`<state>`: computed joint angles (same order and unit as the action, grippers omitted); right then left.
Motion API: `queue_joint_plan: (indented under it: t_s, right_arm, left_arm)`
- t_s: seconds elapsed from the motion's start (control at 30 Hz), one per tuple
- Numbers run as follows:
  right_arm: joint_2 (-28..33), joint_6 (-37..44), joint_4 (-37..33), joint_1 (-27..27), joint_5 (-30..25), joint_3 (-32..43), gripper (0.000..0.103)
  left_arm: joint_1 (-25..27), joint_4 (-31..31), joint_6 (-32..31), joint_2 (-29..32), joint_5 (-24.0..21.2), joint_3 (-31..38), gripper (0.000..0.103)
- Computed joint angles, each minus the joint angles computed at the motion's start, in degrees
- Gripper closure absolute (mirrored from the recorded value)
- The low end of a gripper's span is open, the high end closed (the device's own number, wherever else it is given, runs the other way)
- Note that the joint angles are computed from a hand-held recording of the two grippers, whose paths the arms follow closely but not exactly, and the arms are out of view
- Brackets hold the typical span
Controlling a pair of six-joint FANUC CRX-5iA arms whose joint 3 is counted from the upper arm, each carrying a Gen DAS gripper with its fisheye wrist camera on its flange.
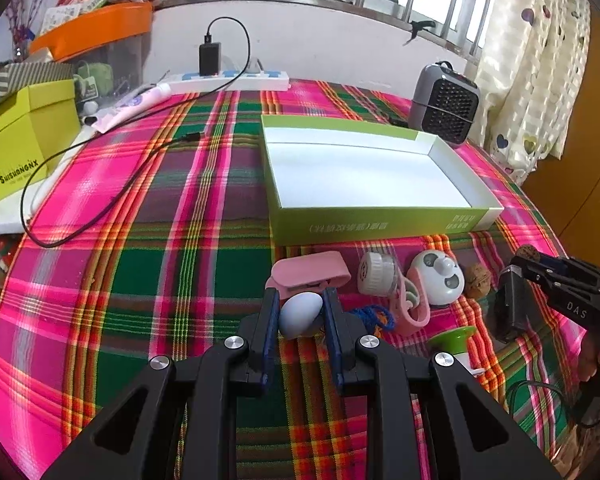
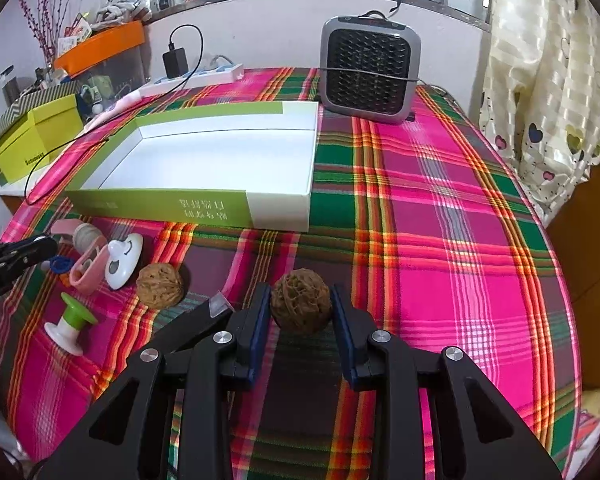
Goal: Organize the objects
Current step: 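Carry the white egg and walnut over the white box with both tools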
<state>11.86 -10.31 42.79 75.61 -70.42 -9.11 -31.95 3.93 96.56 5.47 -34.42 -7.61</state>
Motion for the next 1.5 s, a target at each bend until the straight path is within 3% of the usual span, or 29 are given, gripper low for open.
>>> queue_joint_plan:
  t_s: [0.67,1.03,1.5]
  right_arm:
    - [0.3,2.2,2.8,-1.0,1.8,2.2,0.071]
    - [3.3,8.8,3.6,-4.5,6.2,7.5,0.071]
    - [7.9,16.2,-0.6,-9.3,10.4,14.5,0.071]
  left_arm:
    - [-0.7,1.2,-2.3,1.1,0.9,3.0,0.083]
    - [0.0,4.8,-6.2,5.5,0.7,7.8,0.083]
    - [1.2,7.3,-8.0,12.4,-2.4,15.6,0.083]
